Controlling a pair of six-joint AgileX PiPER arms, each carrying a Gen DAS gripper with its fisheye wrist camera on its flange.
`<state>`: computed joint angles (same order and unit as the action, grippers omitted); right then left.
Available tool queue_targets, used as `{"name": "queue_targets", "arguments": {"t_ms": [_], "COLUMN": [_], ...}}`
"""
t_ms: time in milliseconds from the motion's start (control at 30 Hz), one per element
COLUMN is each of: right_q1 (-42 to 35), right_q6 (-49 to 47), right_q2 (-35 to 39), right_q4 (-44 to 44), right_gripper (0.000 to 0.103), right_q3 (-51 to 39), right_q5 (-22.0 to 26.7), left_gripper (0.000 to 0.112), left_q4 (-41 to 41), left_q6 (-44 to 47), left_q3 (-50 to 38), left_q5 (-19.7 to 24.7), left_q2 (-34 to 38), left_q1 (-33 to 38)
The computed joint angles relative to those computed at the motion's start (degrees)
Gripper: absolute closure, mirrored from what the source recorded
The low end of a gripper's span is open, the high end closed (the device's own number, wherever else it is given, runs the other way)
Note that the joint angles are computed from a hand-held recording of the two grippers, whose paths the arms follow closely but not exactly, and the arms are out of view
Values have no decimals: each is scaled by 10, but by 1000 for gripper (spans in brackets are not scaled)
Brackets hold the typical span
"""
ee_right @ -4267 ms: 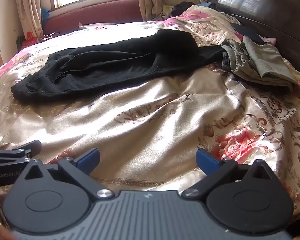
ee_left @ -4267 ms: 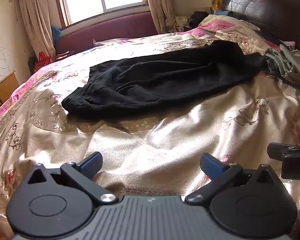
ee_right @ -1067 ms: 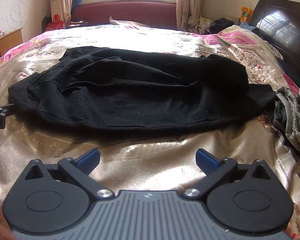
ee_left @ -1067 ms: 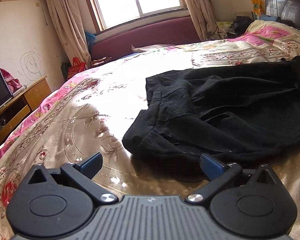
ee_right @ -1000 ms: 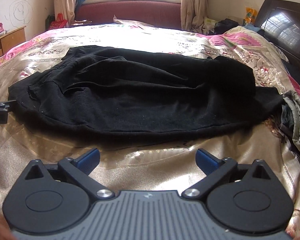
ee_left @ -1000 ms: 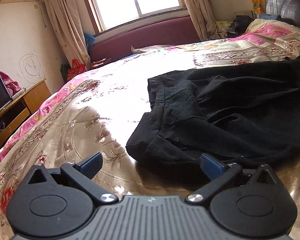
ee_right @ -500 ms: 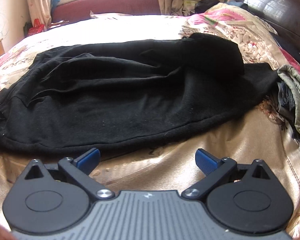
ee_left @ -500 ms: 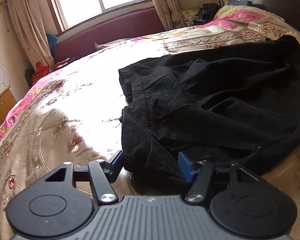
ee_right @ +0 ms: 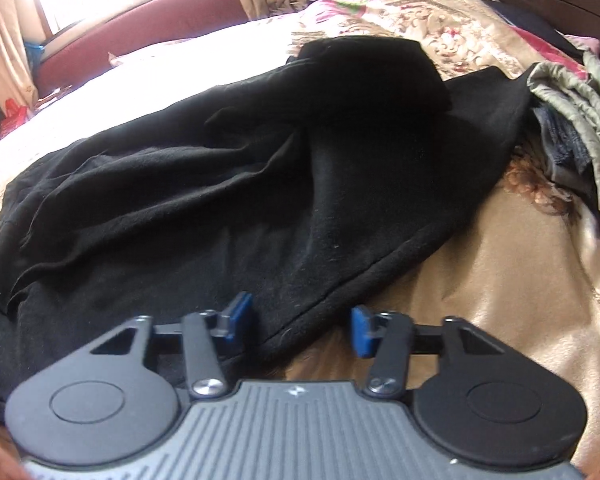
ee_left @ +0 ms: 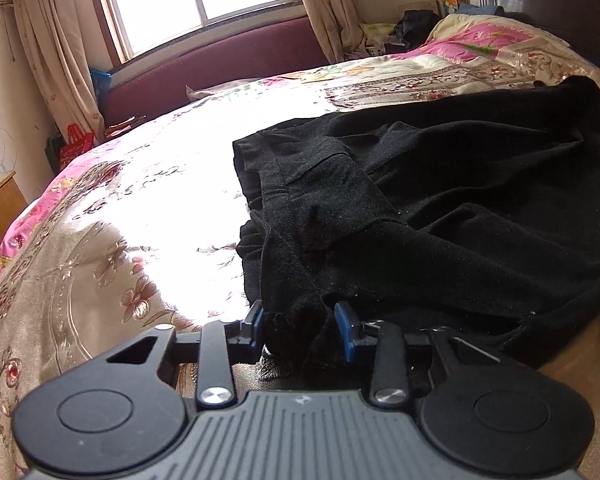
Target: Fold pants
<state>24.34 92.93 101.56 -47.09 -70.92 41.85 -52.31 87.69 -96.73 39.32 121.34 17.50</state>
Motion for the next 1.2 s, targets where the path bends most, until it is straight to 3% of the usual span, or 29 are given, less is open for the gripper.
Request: {"name": "queue_targets", "arguments": {"t_ms": [67,167,600,800,933,1000,1100,1200], "right_q1": [-12,-7,53,92,75,65,53,2], "right_q6": [3,-12,-83,-157,-176,-135,-27,48], "right_q2": [-28,-37,-79,-82,-111,-149,-214,-235], "right_q4": [9,12,156,245,249,211,101,10], "right_gripper": [88,94,97,96,88,82,81,65], "right_q3": [29,33,63,72,88,117,170,194], "right_q5": [-37,-40,-97,-126,-112,-89,-30,29], "left_gripper": [69,71,71,69,60,60,60,59], "left_q4": [18,22,71,119,109,93,74,59], "left_q6": [-51,-91,-90,-113,-98,-83,-63,-60], "left_q3": [-41,-79,-95,-80,-42,-19,-1,19], "left_q5": [46,92,76,41,21,10,-4,-24], "left_q2": [14,26,17,6,-15,-35,-55,-77], "left_q1": [15,32,104,137,147,149,152,153]}}
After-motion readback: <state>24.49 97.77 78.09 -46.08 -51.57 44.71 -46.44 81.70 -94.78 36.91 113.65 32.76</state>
